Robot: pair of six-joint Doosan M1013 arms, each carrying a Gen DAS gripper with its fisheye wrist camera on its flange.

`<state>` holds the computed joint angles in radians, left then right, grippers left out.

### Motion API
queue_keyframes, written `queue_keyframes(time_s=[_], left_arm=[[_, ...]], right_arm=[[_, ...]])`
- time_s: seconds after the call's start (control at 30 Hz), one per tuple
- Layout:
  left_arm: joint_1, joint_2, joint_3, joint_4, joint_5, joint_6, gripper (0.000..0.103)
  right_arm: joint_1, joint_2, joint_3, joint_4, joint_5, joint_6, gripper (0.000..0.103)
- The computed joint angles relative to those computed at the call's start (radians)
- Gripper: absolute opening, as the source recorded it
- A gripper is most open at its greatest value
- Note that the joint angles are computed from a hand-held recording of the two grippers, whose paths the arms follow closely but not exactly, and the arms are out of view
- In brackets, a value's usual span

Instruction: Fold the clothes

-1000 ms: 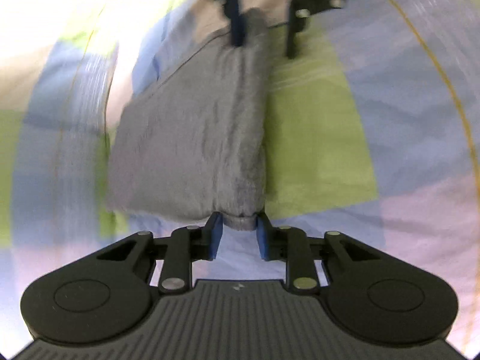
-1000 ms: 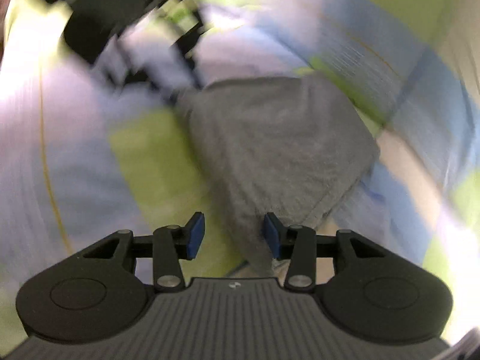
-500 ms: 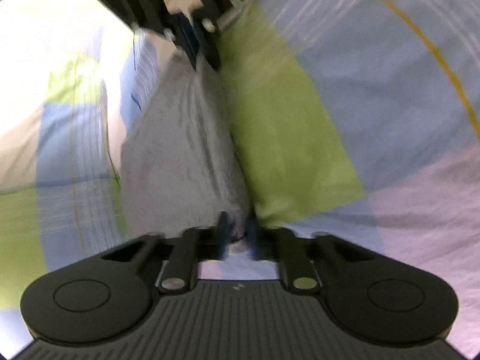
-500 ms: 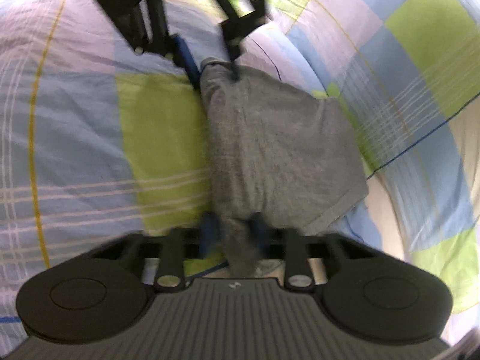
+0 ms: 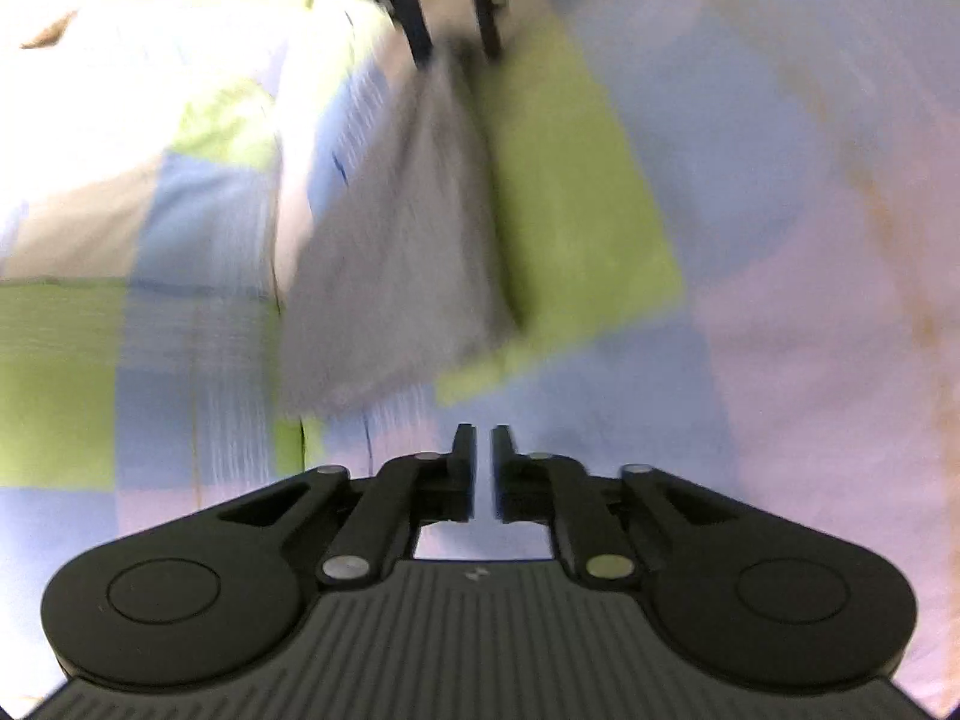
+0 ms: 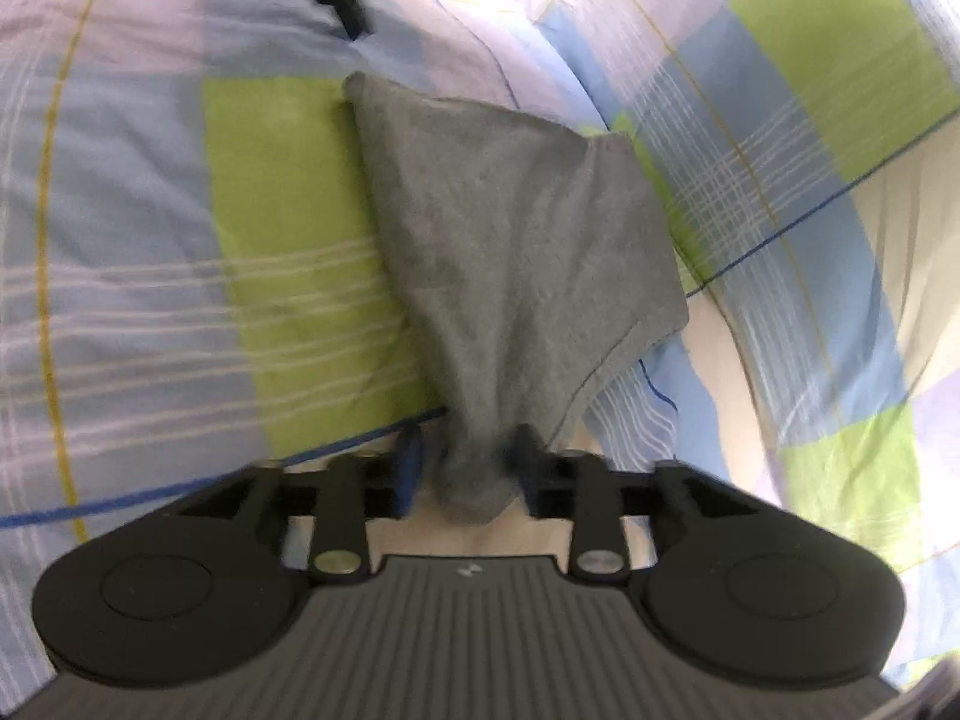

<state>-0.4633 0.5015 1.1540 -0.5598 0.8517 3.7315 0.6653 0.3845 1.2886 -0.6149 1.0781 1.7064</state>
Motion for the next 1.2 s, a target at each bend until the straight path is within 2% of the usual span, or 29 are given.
queue_keyframes(time_s=[0.03,0.07,0.1,0.2,0.33,0.4,0.43,0.47,0.53,0.63,0.77,0.87,0.97,1.03,1.2], left_arm=[[-0.005,0.0,-0.001,-0.015,0.008,-0.013,0.054],[-0.01,0.001,-0.002,-0.03,0.016,-0.027,0.057],[-0.016,0.002,-0.002,-0.037,0.02,-0.044,0.057],[-0.049,0.022,-0.004,0.111,0.005,-0.165,0.058],[-0.052,0.028,0.008,0.096,-0.023,-0.153,0.058],[-0.053,0.043,-0.026,0.127,0.019,-0.214,0.048],[-0.055,0.054,-0.048,0.152,0.047,-0.236,0.025],[-0.059,0.059,-0.057,0.17,0.057,-0.238,0.009],[-0.059,0.07,-0.079,0.202,0.091,-0.22,0.006],[-0.065,0.103,-0.162,0.244,0.2,-0.34,0.004],[-0.076,0.12,-0.217,0.27,0.279,-0.398,0.004],[-0.096,0.108,-0.226,0.273,0.359,-0.438,0.004],[-0.116,0.071,-0.18,0.263,0.381,-0.475,0.003],[-0.147,0.04,-0.141,0.25,0.403,-0.553,0.003],[-0.239,-0.007,-0.062,0.201,0.377,-0.732,0.0]], right_arm=[[0.004,-0.003,0.0,-0.006,-0.001,0.022,0.036],[0.009,-0.004,-0.002,-0.014,0.002,0.048,0.041],[0.011,-0.004,-0.001,-0.017,0.007,0.054,0.042],[0.013,0.008,-0.007,-0.029,0.039,0.047,0.042],[0.014,0.012,0.012,-0.076,0.013,0.071,0.042],[0.014,0.015,0.015,-0.093,-0.005,0.067,0.042],[0.014,0.017,0.017,-0.096,-0.016,0.057,0.037],[0.009,0.019,0.017,-0.08,-0.03,0.034,0.025],[-0.001,0.02,0.01,-0.054,-0.035,0.038,0.007],[-0.012,0.016,0.009,-0.038,-0.046,0.013,0.004],[-0.023,-0.011,0.028,-0.017,-0.076,-0.046,0.004],[-0.034,-0.046,0.056,0.015,-0.109,-0.138,0.004],[-0.055,-0.089,0.097,0.079,-0.14,-0.259,0.004],[-0.071,-0.123,0.131,0.133,-0.164,-0.357,0.004],[-0.141,-0.223,0.235,0.292,-0.198,-0.71,0.004]])
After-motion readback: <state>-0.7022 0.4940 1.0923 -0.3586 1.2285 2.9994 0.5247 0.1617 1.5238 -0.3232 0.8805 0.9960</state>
